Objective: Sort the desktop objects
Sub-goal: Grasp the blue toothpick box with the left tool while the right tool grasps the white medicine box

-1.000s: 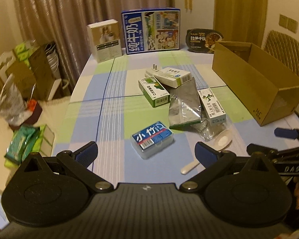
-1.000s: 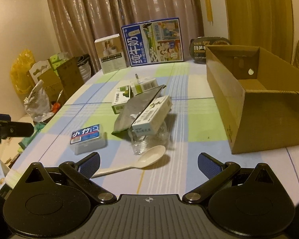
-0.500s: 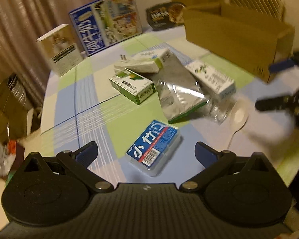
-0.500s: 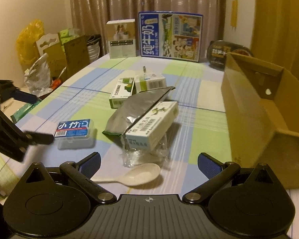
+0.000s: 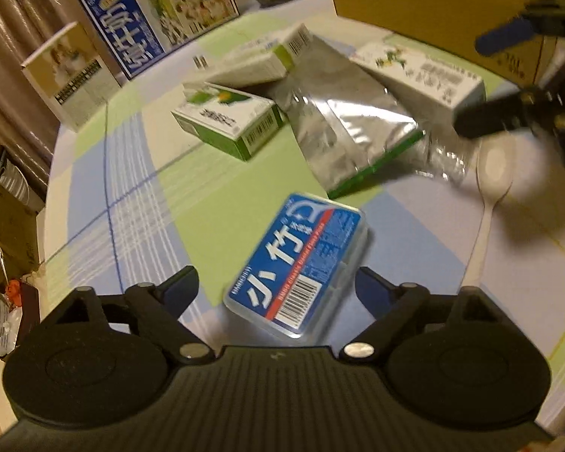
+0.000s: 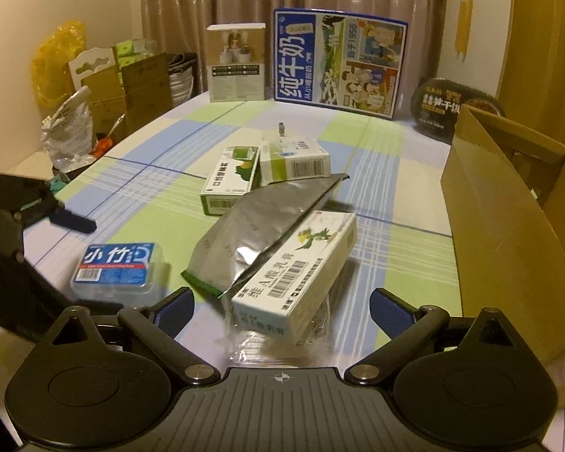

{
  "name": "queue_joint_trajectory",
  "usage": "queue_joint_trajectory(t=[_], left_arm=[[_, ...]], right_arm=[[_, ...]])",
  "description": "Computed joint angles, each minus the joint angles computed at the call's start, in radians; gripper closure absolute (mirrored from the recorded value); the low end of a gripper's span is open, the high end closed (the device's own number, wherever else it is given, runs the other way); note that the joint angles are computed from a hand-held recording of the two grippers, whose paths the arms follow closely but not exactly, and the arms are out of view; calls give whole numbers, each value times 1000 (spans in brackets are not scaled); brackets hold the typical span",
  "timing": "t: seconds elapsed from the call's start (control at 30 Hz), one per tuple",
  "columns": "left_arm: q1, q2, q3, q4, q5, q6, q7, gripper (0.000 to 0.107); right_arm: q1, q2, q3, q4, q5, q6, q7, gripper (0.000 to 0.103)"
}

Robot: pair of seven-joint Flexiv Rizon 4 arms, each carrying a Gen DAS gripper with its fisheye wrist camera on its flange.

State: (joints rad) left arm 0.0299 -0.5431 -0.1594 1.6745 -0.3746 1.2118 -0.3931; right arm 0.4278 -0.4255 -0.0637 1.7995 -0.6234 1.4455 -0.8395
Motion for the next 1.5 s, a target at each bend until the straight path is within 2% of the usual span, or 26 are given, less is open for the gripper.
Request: queue_joint_trajectory(t=[0.1, 0.17, 0.23, 0.3, 0.4, 0.57, 0.67, 0.7, 0.8, 0.9, 0.93, 1.07, 1.17, 1.27, 1.4, 1.5], left_arm=[[-6, -1, 10, -11, 2, -31, -21, 27], [-29, -3, 49, -42, 15, -94, -99, 36], [-47, -7, 81, -77, 24, -162, -202, 40], [-35, -5, 73, -99, -9, -234, -279, 44], [-13, 5, 46, -103, -56, -300, -310, 51], [-28, 20, 40, -70, -34, -259, -269, 54], [-27, 25, 27, -49, -45, -235, -241, 54], [-26, 27, 23, -43, -51, -227, -231, 54], [-28, 26, 14, -36, -63, -215, -209, 52], [-25, 28, 3, -23, -85, -183, -186, 39], [-25, 29, 0, -18, -92, -171, -181, 37], [-28, 31, -4, -8, -111, -145, -181, 36], [-38, 27, 8, -9, -97, -138, -197, 36], [-45, 24, 17, -7, -80, -121, -217, 36], [-47, 12, 17, -18, -73, -112, -249, 38], [-47, 5, 15, -23, -66, -106, -266, 41]], right_arm=[[-22, -10, 35, -20, 32, -30, -35, 14], [-31, -15, 53, -30, 54, -48, -56, 18], [-27, -16, 50, -31, 58, -49, -60, 21], [-13, -14, 32, -23, 46, -41, -49, 23], [3, -15, 3, -21, 24, -36, -21, 27], [6, -31, -3, -40, 10, -38, -15, 34], [16, -31, -14, -40, -16, -34, -17, 46], [21, -27, -22, -34, -28, -32, -13, 54], [44, -10, -63, -6, -86, -17, 30, 57], [38, 17, -66, 25, -115, -12, 58, 61], [31, 31, -57, 41, -117, -13, 65, 63], [-11, 76, 11, 91, -91, -40, 41, 64], [-6, 76, -7, 102, -136, -18, 76, 62], [6, 69, -43, 99, -198, 8, 132, 54], [-9, 53, -31, 78, -193, 6, 150, 44], [-11, 40, -34, 64, -189, 12, 155, 42]])
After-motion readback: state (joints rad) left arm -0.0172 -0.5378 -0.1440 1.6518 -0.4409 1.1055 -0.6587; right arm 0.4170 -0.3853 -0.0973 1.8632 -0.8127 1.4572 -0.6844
